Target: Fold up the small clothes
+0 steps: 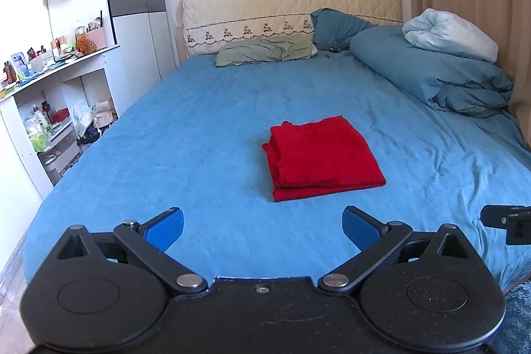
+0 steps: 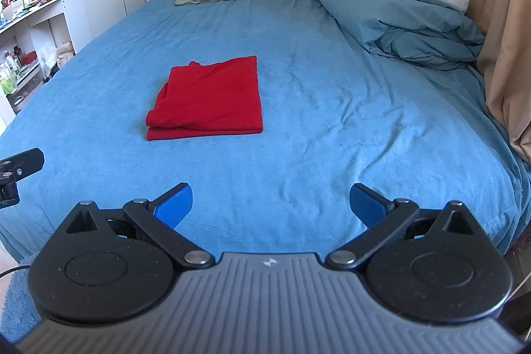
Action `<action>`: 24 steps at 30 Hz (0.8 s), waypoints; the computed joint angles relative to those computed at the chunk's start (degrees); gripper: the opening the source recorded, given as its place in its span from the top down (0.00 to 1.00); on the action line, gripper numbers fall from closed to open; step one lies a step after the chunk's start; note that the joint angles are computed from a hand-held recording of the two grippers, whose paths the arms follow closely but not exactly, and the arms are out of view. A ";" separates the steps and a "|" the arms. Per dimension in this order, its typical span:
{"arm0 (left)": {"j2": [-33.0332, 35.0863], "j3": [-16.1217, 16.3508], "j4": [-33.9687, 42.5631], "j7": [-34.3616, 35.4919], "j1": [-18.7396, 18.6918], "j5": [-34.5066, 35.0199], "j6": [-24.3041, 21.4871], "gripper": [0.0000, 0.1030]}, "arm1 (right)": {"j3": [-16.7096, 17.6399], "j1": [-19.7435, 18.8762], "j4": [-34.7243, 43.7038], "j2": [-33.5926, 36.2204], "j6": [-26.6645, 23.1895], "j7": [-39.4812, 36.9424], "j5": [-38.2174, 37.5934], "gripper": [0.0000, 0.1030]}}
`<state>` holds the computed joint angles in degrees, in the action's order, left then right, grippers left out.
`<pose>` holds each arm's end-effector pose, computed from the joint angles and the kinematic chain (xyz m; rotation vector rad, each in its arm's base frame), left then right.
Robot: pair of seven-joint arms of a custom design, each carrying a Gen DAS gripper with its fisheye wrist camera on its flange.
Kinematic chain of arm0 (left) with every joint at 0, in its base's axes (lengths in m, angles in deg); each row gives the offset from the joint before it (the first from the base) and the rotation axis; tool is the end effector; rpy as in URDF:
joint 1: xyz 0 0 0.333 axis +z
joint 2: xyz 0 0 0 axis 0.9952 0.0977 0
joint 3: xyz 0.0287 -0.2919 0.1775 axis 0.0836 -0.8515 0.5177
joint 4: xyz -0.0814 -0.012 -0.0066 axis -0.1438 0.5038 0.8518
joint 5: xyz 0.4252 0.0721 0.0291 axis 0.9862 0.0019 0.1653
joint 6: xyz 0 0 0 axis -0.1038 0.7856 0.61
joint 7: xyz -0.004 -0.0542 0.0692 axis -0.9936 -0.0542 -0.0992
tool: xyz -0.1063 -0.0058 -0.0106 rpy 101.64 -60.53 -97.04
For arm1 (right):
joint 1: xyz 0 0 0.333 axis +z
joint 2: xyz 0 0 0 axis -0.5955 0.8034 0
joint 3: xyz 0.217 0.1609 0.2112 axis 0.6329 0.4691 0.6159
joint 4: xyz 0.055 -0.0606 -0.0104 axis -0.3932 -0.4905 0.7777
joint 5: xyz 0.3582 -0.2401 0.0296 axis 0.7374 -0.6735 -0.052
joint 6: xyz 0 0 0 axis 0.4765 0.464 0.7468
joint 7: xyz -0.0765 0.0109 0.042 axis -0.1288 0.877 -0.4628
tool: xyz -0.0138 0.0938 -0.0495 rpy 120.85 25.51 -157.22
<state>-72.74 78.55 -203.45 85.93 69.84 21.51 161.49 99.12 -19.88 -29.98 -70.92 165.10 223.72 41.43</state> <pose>0.5254 -0.2041 0.6399 -1.2366 1.9788 -0.9952 0.4345 0.2932 0.6758 -1.3501 2.1372 -0.9424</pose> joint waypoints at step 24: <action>-0.56 0.99 -0.33 2.00 -0.77 -1.44 0.30 0.00 | -0.15 1.27 1.44 1.27 -0.50 1.18 -0.58 0.00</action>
<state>-73.30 79.54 -203.79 87.93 69.06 20.07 161.79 98.97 -18.61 -28.54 -69.65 164.60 224.90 40.85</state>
